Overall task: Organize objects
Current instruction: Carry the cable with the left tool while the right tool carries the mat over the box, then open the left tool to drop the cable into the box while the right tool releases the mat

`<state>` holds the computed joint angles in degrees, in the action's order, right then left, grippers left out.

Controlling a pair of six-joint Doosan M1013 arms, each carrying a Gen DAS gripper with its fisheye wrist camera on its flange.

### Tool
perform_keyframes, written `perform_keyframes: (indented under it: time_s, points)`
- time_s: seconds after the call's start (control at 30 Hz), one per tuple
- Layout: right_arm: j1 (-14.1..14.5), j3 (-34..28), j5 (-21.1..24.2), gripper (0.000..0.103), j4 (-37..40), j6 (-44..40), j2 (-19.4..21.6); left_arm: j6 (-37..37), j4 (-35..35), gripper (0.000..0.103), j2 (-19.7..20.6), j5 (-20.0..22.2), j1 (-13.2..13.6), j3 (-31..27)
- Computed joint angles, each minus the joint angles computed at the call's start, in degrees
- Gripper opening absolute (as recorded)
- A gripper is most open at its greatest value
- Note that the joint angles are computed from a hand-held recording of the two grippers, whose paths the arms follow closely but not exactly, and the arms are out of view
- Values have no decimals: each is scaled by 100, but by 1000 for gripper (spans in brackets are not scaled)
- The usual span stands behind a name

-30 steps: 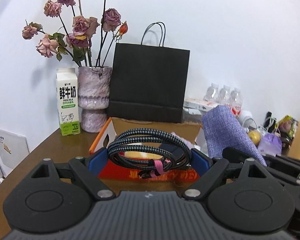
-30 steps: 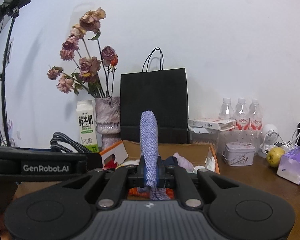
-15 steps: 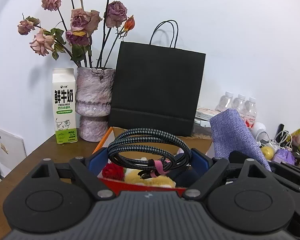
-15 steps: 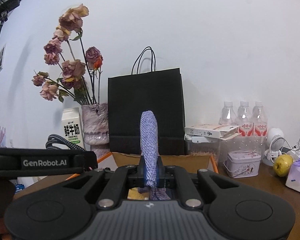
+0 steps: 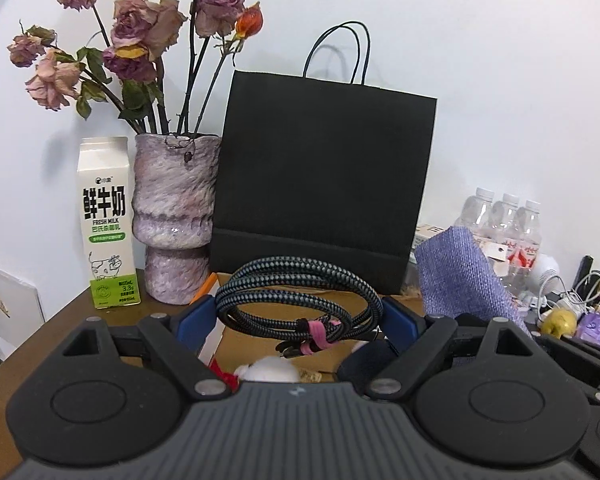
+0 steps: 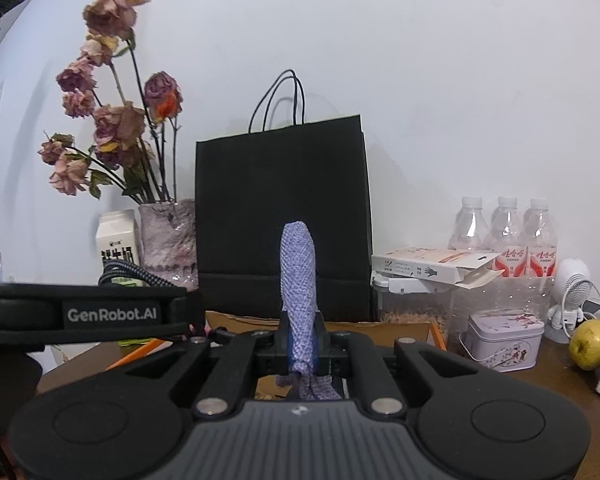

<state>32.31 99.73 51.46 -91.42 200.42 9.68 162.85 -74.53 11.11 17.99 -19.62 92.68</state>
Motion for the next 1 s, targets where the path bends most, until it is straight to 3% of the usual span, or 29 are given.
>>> perform_keyframes:
  time_s: [0.4,0.57,0.6,0.63,0.67,0.73,0.87,1.0]
  points:
    - [-405,-169,-448,8,292,-260,182,-428,454,89,430,-140,-89,-480]
    - [-493,-283,-361,16,587,-514,278,-417,581,95,584,-160,-110,-615]
    - [-510,-308,-349,22,691,-625,292,-427,604,103,603,-242,-121,-622]
    - [-524,-324,-322,41,766,-672,303,-382,550,103,621,-316,-127,-627]
    - [-527,-330,-259,67,792,-660,313,-320,474,103,633,-357,-125,-629]
    - [-511,-355,-53,100,818,-646,349,-771,893,103,672,-274,-101,-695]
    - [-532,-370,-92,103,983,-716,341,-1578,1670,103,717,-207,-93,-774]
    - [-542,-382,-126,103,1118,-825,342,-1374,1544,103,705,-235,-89,-742]
